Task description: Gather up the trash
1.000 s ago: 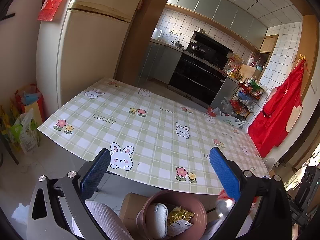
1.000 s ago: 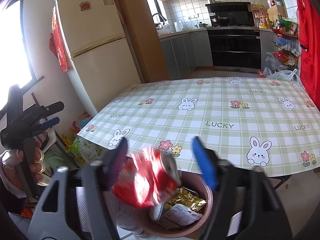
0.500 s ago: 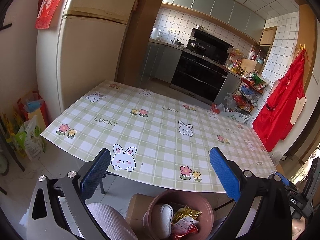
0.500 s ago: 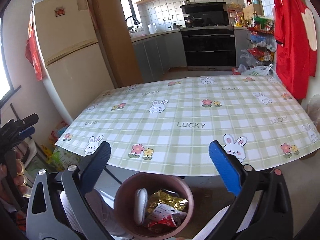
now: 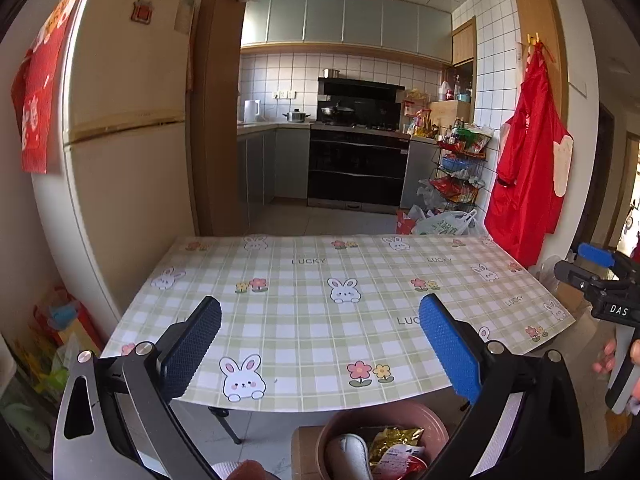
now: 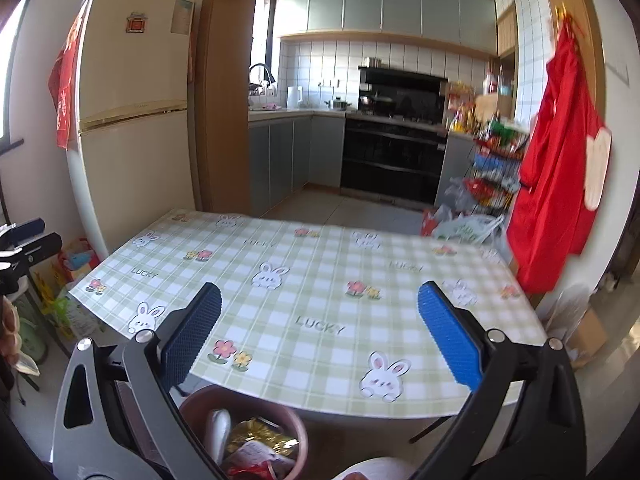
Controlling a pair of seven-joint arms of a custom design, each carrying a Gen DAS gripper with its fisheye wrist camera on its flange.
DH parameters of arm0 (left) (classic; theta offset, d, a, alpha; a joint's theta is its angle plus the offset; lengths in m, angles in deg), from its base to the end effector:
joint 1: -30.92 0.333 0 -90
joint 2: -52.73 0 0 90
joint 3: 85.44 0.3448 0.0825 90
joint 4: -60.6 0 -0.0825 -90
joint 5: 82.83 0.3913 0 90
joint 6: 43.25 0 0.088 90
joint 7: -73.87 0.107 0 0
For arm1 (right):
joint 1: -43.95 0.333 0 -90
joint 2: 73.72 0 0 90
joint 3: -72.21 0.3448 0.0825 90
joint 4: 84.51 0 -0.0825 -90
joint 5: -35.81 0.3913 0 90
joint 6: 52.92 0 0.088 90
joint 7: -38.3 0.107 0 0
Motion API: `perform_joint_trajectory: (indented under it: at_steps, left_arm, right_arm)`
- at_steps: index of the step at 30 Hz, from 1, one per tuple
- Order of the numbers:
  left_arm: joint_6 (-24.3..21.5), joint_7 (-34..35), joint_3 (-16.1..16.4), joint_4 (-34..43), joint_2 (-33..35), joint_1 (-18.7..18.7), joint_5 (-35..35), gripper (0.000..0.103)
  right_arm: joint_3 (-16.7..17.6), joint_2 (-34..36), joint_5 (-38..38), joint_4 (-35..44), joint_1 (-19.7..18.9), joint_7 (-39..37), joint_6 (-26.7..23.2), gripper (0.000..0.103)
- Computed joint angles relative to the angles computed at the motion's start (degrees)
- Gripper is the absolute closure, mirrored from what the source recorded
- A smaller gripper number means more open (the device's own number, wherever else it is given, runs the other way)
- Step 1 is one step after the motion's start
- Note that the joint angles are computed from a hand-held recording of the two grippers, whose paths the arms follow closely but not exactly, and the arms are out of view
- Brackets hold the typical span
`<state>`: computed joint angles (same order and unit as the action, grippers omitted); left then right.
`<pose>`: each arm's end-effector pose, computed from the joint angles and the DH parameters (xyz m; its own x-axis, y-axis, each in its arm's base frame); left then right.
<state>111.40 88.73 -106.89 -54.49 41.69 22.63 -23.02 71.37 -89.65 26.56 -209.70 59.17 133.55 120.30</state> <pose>0.4570 -0.3160 0.6461 -0.0391 -0.9983 0.0425 -0.4136 -0.0226 -0.9102 0.4969 0.1387 0.6672 0.2609 -0.9631 0.0660 -0.4078 -0.1719 -0.8967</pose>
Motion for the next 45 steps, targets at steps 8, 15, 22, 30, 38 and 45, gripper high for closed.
perform_joint_trajectory:
  at_steps: [8, 15, 22, 30, 38, 45]
  left_arm:
    - [-0.28, 4.78, -0.48, 5.59, 1.16, -1.04, 3.41, 0.006]
    - [-0.94, 5.11, -0.46, 8.91, 2.64, -2.83, 5.79, 0.006]
    - [-1.88, 5.74, 0.34, 9.91, 3.31, -4.61, 5.87, 0.006]
    - [-1.50, 6.60, 0.63, 9.62, 2.96, -4.87, 5.77, 0.006]
    - [-1.61, 7.84, 0.39, 9.80, 3.03, -4.98, 5.69, 0.006]
    - [-1.75, 8.36, 0.45, 10.08, 3.13, -5.20, 6.04, 0.006]
  right_arm:
    - [0.35, -2.33, -2.12, 1.57, -0.72, -0.52, -0.38, 0.006]
    - [1.70, -3.08, -3.88, 1.75, -2.34, 1.38, -0.72, 0.006]
    - [1.39, -3.20, -3.95, 1.66, -2.13, 1.86, -0.81, 0.006]
    - [1.51, -3.26, -3.87, 1.87, -2.09, 2.42, -1.60, 0.006]
    - [0.84, -3.29, -3.18, 2.00, -1.36, 2.63, -2.14, 0.006]
    - [0.83, -3.13, -2.36, 2.30, -1.47, 2.44, -2.73, 0.006]
